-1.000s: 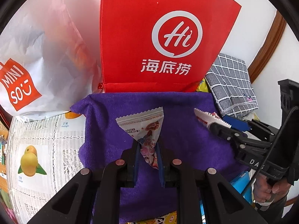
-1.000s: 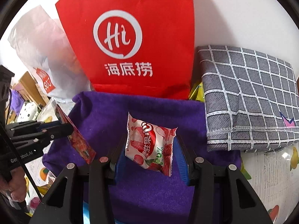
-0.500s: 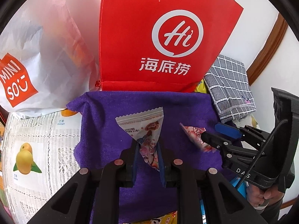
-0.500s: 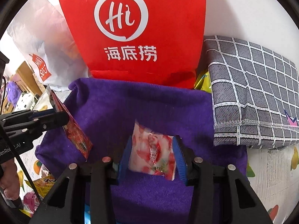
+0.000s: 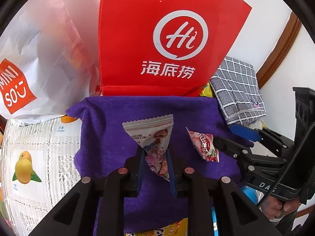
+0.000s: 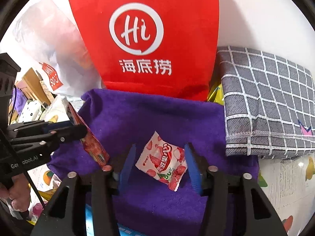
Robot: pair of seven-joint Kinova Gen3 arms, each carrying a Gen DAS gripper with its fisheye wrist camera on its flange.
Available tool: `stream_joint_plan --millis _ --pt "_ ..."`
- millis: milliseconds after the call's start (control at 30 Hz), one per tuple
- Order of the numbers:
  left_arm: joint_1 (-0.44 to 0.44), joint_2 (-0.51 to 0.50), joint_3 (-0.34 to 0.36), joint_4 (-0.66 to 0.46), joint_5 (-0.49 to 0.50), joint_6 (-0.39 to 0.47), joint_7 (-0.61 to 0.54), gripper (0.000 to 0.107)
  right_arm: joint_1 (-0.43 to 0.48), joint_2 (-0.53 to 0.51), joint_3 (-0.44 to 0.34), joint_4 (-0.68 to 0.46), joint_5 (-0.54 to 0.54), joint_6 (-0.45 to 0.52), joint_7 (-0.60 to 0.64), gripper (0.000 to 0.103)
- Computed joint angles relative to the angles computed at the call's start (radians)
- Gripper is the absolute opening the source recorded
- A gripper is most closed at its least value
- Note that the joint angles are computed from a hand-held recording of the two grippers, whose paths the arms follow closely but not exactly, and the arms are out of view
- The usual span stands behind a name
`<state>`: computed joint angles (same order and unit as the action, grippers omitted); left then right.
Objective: Organize snacks
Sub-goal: 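Open the right tool over the purple towel while the left tool releases the pink snack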
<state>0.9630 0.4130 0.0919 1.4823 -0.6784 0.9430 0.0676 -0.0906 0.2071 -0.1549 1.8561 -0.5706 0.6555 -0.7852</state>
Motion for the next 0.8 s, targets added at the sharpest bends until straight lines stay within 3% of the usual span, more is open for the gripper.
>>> stream_joint_plan --millis 167,433,800 --pt "0.009 0.001 0.004 -0.02 -0.008 0.011 -0.025 0.046 0.013 -0.032 0.001 0.017 -0.042 -0.016 0.022 0.059" --pt "0.039 -0.002 0.004 -0.047 -0.041 0.068 -0.024 0.059 0.002 -0.086 0.02 0.048 -0.081 -0.063 0.019 0.059" --pt "0.088 -0.007 0.018 -0.105 -0.1 0.163 -0.004 0.077 -0.014 -0.214 0.095 0.122 -0.093 -0.051 -0.044 0.059"
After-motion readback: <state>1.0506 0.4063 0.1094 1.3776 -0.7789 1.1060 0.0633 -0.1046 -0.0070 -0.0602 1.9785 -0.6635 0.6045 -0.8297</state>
